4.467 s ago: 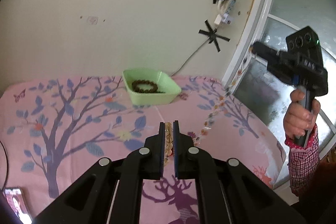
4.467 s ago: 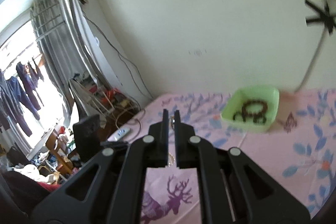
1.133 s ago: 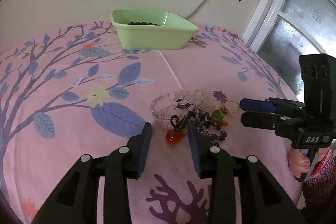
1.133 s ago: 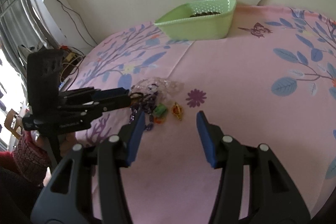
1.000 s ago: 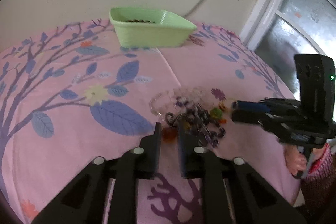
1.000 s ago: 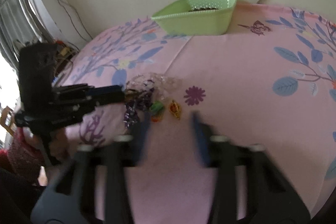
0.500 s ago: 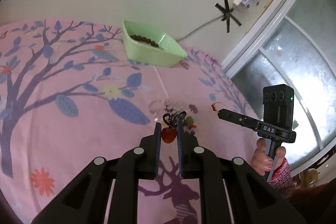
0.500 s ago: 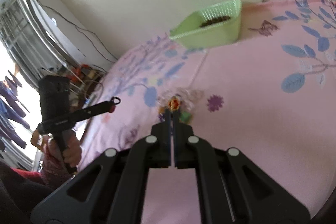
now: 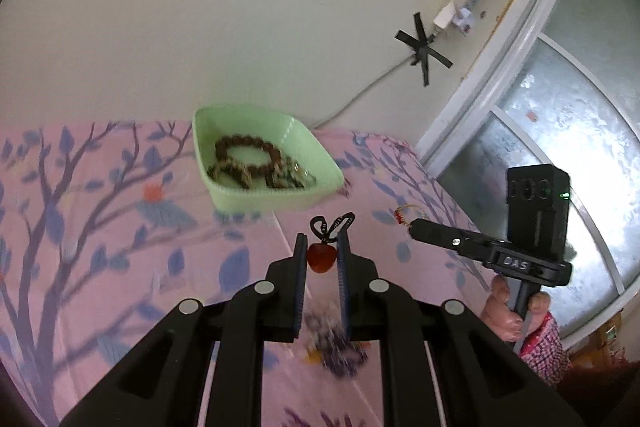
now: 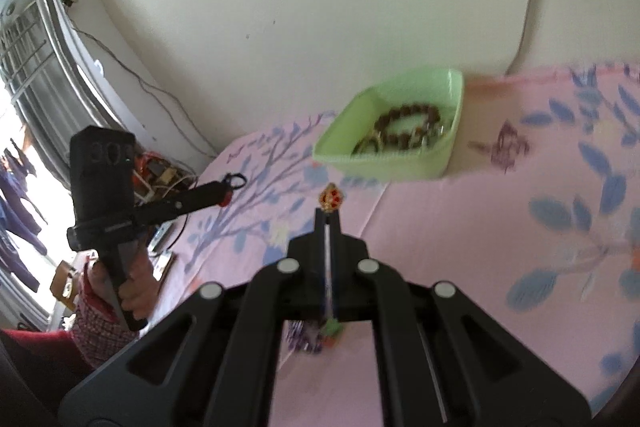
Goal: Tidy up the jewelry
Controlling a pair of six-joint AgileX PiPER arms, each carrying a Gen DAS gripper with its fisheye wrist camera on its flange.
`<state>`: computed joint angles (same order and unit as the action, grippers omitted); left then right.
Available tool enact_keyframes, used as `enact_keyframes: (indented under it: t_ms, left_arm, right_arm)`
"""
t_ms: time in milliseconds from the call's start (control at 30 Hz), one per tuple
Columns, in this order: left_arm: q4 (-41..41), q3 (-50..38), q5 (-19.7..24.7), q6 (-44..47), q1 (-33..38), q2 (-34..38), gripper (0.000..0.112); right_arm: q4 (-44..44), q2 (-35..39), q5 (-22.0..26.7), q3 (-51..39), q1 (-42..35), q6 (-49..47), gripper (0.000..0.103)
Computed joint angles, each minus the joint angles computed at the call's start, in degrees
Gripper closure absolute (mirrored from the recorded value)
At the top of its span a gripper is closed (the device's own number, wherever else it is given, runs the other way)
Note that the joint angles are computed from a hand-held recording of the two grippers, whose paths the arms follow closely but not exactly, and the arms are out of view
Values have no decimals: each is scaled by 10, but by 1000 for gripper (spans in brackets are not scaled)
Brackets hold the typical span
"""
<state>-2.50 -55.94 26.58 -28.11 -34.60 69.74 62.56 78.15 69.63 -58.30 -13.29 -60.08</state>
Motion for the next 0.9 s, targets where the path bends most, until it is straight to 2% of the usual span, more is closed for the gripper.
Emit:
enact_keyframes:
  t_ms: [133, 233, 300, 333, 367, 400, 467, 533, 667, 733, 833, 900]
  left_arm:
    - [-44, -75, 15, 70, 43, 73, 97]
    - [-59, -139, 29, 106, 70, 136, 97]
    - [-35, -178, 36, 96, 78, 182, 97]
    - [-10, -201, 48, 71, 80, 211, 97]
    - [3, -221, 61, 50, 85, 235, 95]
    - [-6, -235, 72, 45, 93, 258, 95]
    - [-81, -238, 70, 85, 116, 281, 95]
    - [-131, -216, 43, 120, 127, 275, 95]
    - [-73, -181, 13, 71, 118, 243, 95]
    - [-79, -162, 1, 61, 119, 219, 95]
    - [-52, -114, -7, 34, 94, 159, 95]
    - [-38, -81, -7, 26, 79, 123, 95]
  right_arm:
    - [-3, 44, -36, -60, 30, 23, 101]
    - [-16, 80, -84, -103, 64, 46, 101]
    - [-35, 102, -150, -122, 100, 53, 101]
    - [-44, 113, -163, -130, 111, 56, 101]
    - [-64, 127, -176, -141, 125, 70, 91]
    - [-88, 139, -201, -147, 142, 90, 63]
    - [-68, 134, -252, -119, 151, 69, 34]
    - [-49, 133, -267, -104, 149, 45, 34]
    - [-14, 125, -247, -96, 120, 21, 34]
    - [3, 116, -217, -94, 100, 16, 34]
    - [-5, 89, -189, -79, 87, 22, 35]
    - [-26, 73, -164, -67, 82, 33, 46]
